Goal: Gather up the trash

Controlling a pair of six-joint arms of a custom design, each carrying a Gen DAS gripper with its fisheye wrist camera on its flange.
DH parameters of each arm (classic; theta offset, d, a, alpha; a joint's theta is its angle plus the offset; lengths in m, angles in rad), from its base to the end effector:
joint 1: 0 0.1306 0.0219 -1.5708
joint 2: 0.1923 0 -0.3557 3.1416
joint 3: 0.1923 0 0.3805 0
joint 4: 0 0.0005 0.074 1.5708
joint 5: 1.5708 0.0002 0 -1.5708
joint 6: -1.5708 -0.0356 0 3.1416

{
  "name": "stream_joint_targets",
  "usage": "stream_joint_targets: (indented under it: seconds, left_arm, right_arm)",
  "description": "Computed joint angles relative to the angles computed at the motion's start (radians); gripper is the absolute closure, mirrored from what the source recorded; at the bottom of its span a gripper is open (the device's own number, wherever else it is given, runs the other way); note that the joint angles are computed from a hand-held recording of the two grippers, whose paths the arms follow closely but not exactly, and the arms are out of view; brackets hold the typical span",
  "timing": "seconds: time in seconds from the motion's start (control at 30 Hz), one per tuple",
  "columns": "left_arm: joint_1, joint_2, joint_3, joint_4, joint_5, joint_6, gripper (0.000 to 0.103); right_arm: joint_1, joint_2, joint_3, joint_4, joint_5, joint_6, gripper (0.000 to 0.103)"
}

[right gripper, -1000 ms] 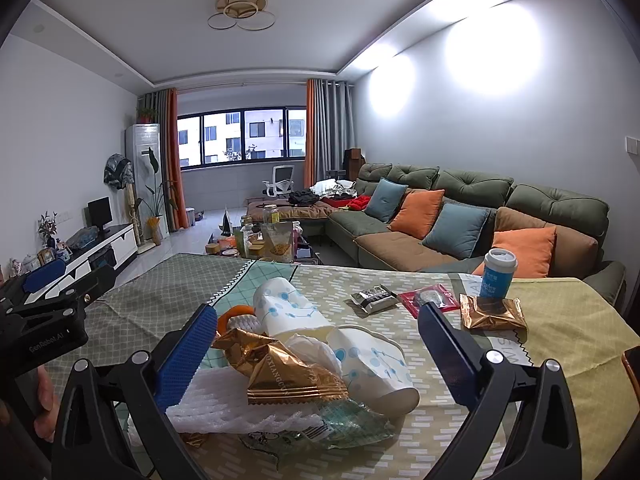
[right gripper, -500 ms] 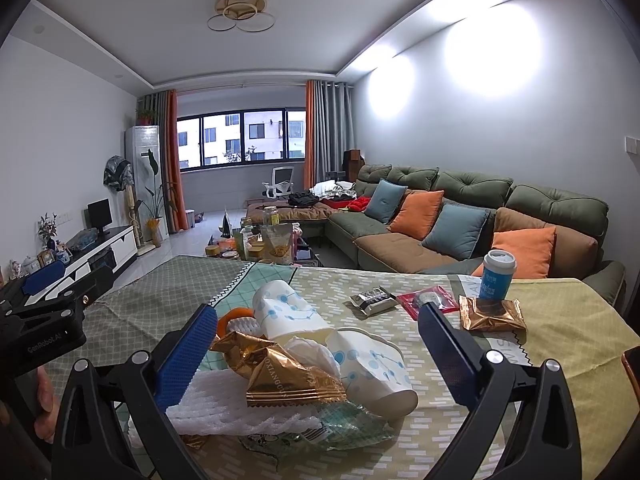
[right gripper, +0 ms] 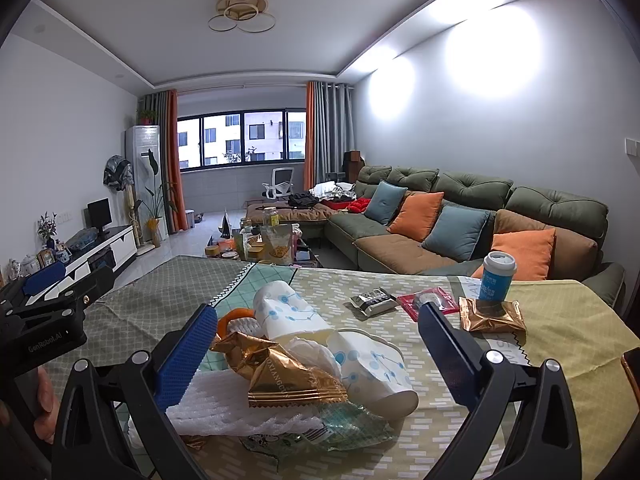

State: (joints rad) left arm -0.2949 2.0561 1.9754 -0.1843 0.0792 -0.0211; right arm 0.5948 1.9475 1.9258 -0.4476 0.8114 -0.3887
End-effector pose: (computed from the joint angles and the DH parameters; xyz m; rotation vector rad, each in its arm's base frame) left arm 0.6973 -0.2153 0.3482 0.3450 1.8105 -0.2646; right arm 0.5794 0.3602 0.3773 0.2916 1.8680 -0.1621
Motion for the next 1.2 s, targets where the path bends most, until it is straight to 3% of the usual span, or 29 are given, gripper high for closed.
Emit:
stream_joint_targets:
  seconds: [1.2]
  left_arm:
    - [0.002,-0.004,-0.015,0.010,0.004,0.007,0.003]
  right_arm:
    - [-0.006,0.005,0.004,0.003,-0.015,0.001,0.003]
